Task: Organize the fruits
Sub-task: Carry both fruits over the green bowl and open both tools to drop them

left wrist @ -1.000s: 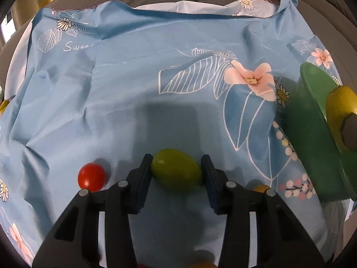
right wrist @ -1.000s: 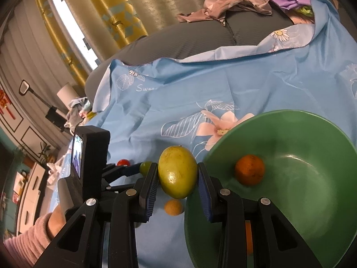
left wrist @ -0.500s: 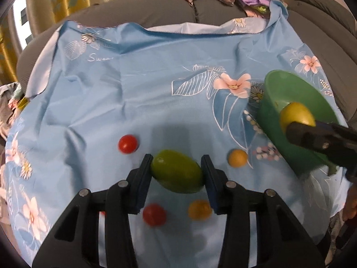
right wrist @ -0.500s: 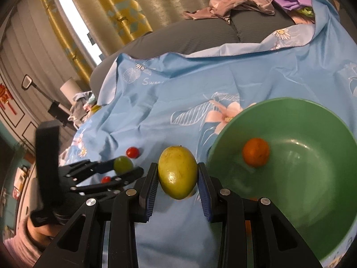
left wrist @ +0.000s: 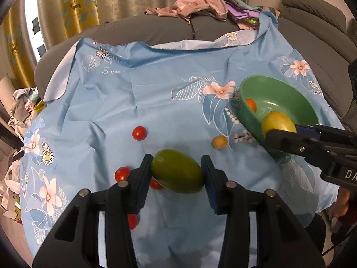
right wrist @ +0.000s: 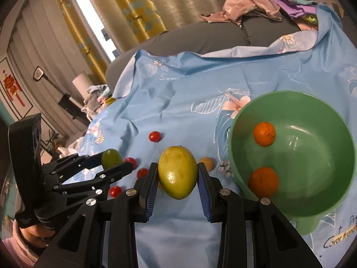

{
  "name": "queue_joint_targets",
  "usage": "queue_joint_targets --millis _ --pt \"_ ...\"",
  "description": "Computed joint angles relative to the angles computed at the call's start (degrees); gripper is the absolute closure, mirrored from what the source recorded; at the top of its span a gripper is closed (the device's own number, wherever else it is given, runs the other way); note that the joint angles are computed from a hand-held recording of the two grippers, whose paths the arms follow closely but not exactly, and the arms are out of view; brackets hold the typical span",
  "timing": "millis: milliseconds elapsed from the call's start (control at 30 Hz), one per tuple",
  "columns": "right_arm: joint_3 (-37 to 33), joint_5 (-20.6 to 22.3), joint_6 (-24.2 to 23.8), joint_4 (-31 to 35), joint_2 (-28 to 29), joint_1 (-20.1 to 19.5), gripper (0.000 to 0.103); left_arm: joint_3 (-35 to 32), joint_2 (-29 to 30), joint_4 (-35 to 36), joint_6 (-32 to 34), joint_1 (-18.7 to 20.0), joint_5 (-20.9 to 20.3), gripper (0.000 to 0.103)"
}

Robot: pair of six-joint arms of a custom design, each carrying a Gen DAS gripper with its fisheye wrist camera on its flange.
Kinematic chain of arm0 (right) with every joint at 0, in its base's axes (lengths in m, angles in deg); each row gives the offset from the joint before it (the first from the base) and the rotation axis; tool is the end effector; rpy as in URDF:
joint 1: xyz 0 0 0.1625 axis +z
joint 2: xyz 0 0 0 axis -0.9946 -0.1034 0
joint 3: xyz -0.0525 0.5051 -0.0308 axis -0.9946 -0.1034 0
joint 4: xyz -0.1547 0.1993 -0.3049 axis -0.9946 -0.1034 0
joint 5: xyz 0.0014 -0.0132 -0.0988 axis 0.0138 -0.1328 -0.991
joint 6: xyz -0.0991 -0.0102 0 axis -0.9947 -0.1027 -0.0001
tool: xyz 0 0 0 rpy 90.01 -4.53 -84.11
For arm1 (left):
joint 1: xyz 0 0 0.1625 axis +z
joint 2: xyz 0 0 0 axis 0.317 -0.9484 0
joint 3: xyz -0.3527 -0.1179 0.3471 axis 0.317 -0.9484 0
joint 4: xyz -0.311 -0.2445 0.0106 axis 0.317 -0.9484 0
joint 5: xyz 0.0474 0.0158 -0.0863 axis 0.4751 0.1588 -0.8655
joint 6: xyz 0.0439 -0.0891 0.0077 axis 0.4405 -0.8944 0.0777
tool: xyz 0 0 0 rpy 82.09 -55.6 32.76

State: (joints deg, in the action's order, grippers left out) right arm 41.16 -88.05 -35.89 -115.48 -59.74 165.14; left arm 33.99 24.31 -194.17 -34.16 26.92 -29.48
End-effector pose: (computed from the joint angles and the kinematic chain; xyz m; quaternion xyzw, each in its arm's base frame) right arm 0.0230 -0.7345 0.3439 0.2520 -0.9158 0.2920 0.1117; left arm -0.4107 -0.7177 -0.0180 0.2227 0.8656 -0.3022 0.3314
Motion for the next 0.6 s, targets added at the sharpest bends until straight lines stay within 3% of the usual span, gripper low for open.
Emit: queue_joint_targets --millis 167,600 --pt "0.9 1.0 -0.4 -0.5 -0.9 -0.1 0.067 0.2 0.3 -1.1 1.3 -1.1 2.1 0.059" --pt "1.2 2.6 -0.1 -2.6 -2.1 -1.5 0.067 -5.3 3.7 -1.2 6.8 -2.4 1.4 0.059"
